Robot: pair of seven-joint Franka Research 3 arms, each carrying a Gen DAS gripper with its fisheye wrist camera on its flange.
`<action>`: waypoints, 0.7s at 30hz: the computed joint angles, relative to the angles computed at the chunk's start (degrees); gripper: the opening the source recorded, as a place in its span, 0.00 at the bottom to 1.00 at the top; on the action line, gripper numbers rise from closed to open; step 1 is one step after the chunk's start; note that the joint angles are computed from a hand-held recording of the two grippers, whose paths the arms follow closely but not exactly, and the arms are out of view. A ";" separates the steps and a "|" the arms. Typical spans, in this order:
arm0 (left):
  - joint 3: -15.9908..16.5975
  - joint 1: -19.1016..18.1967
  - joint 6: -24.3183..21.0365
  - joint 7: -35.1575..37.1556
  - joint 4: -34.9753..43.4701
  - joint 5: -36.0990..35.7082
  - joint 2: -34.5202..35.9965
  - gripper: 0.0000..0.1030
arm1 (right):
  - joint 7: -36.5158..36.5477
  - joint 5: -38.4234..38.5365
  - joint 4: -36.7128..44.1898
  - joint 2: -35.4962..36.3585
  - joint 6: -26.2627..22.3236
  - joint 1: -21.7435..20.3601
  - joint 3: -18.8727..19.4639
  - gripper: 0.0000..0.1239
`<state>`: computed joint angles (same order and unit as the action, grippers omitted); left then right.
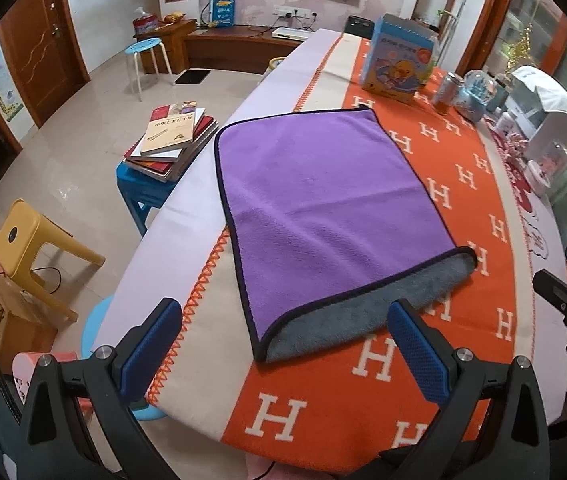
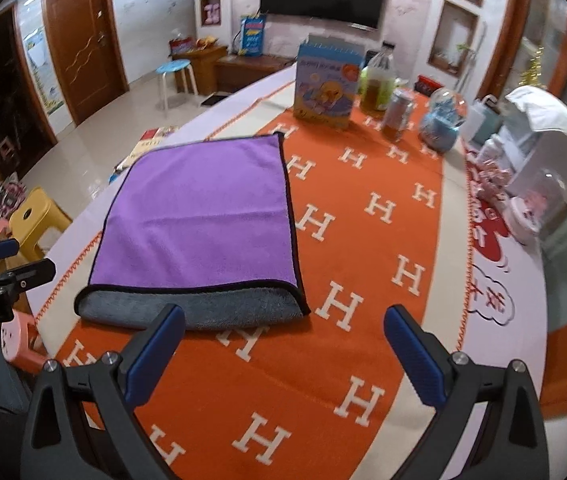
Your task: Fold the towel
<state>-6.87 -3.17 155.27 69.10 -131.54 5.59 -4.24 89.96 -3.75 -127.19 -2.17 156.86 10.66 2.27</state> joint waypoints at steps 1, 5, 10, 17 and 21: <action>-0.03 0.05 -0.11 -0.25 0.14 0.23 0.48 0.99 | -1.54 1.07 0.88 1.09 -0.34 0.02 -0.17 0.80; -0.07 0.22 -0.46 0.47 1.08 -0.69 3.07 0.99 | -9.20 7.18 3.74 5.14 -1.34 0.09 -0.66 0.77; -0.38 0.65 -1.49 -0.72 2.98 0.89 7.03 0.99 | -14.09 9.80 6.79 9.86 -2.34 -0.09 -1.24 0.73; -1.18 1.79 -2.20 0.01 5.95 -2.01 12.48 0.99 | -19.52 12.43 10.39 14.89 -4.87 -0.49 -1.24 0.65; -1.74 2.09 -2.89 0.13 6.88 -3.56 14.26 0.98 | -23.13 15.17 11.84 16.63 -6.12 -0.89 -0.76 0.60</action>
